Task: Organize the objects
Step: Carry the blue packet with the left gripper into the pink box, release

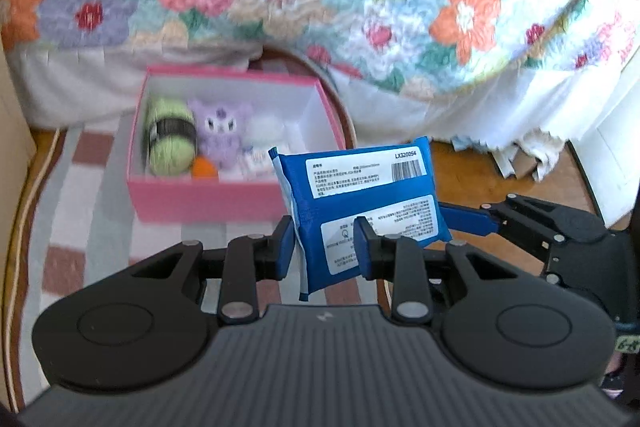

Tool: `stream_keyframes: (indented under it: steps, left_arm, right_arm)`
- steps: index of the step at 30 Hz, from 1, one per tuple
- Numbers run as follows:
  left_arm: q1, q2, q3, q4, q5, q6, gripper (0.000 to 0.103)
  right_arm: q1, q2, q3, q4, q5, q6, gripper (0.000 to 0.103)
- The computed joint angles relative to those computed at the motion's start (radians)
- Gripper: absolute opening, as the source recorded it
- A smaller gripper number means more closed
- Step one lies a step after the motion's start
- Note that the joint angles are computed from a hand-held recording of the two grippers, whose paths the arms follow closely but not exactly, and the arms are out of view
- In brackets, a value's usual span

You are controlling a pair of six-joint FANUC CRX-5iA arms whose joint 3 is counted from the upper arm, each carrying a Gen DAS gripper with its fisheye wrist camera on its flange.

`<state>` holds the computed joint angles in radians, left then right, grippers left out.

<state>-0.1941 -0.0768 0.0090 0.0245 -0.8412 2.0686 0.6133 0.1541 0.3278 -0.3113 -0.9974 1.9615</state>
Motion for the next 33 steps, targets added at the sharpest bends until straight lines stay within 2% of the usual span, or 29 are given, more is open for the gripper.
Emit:
stream_keyframes:
  steps: [4, 7, 10, 12, 15, 18, 22, 27, 33]
  left_arm:
    - [0.049, 0.051, 0.051, 0.031, 0.0, -0.017, 0.029]
    - [0.089, 0.108, 0.088, 0.057, 0.02, -0.052, 0.029]
    - [0.139, 0.172, 0.096, 0.158, 0.06, -0.108, 0.029]
    - [0.153, 0.217, 0.121, 0.169, 0.069, -0.129, 0.029]
    - [0.167, 0.289, 0.176, 0.166, 0.032, -0.131, 0.029]
    - [0.187, 0.34, 0.176, 0.216, 0.033, -0.156, 0.029]
    - [0.199, 0.382, 0.137, 0.281, 0.075, -0.194, 0.029]
    - [0.192, 0.413, 0.129, 0.283, 0.085, -0.233, 0.029]
    - [0.205, 0.423, 0.069, 0.363, 0.116, -0.257, 0.029]
  right_arm:
    - [0.02, 0.049, 0.062, 0.034, 0.035, 0.023, 0.066]
    - [0.018, 0.124, 0.154, 0.038, 0.017, 0.052, 0.066]
    - [0.014, 0.224, 0.263, 0.068, 0.011, 0.081, 0.066]
    - [-0.004, 0.304, 0.371, 0.041, -0.046, 0.091, 0.067]
    - [-0.029, 0.419, 0.523, -0.006, -0.132, 0.059, 0.066]
    - [-0.029, 0.507, 0.615, 0.003, -0.184, -0.005, 0.064]
    - [-0.042, 0.572, 0.651, -0.006, -0.208, -0.04, 0.053]
    - [-0.055, 0.616, 0.669, -0.007, -0.226, -0.086, 0.044]
    - [-0.036, 0.606, 0.617, 0.045, -0.216, -0.078, 0.042]
